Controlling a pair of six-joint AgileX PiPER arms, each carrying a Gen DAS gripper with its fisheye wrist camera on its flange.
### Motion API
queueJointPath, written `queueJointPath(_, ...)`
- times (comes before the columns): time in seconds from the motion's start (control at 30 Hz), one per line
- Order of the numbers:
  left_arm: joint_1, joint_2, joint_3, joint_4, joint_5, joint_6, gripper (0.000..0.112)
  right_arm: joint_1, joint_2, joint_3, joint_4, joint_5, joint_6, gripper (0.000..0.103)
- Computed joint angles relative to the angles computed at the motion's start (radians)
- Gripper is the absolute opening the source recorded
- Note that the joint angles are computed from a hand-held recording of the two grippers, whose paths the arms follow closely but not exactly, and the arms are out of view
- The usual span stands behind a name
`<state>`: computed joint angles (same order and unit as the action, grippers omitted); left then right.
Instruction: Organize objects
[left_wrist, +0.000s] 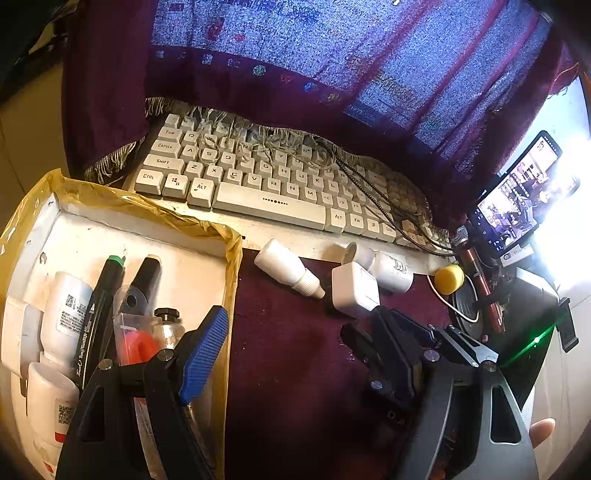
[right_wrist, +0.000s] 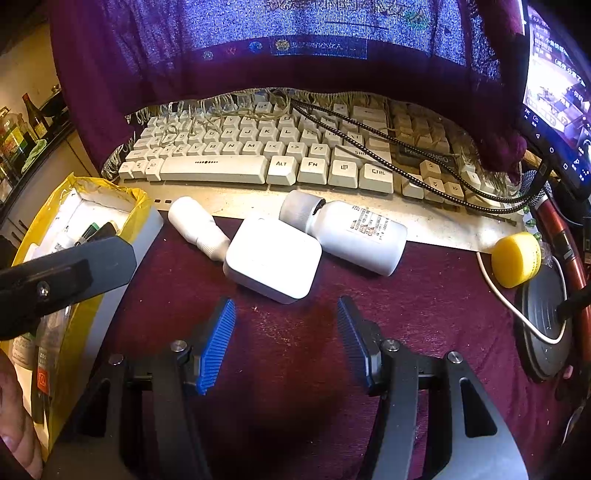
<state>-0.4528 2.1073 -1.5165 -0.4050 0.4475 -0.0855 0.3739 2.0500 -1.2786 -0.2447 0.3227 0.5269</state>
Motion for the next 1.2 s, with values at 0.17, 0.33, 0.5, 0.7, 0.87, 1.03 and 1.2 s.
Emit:
queueJointPath(0.17,0.002,-0.006,0.005,-0.026,-0.002,0.028,0.074,-0.007,-0.005,0.006,0.009,-0.002,-0.011,0.056)
queueJointPath(0.33,0.001,-0.007,0.006,-0.026,-0.002,0.024,0.074,-0.011,-0.004,0.008,0.015,-0.004,-0.018,0.056)
queueJointPath(0.5,-0.001,-0.007,0.008,-0.024,-0.004,0.025,0.074,-0.008,0.000,0.006,0.020,-0.008,-0.024,0.056)
queueJointPath(0.7,0.004,-0.008,0.012,-0.058,-0.005,0.062,0.074,-0.013,-0.007,0.011,0.031,-0.014,-0.039,0.056)
queueJointPath(0.87,0.083,-0.009,0.034,-0.343,0.037,0.320,0.074,-0.022,-0.032,0.030,0.068,-0.029,-0.086,0.056)
queueJointPath(1.03,0.142,0.010,0.012,-0.418,0.083,0.357,0.074,-0.041,-0.061,0.062,0.088,-0.077,-0.098,0.056)
queueJointPath(1.2,0.118,0.024,-0.048,-0.319,0.128,0.291,0.074,-0.069,-0.054,0.035,0.057,-0.097,-0.056,0.056)
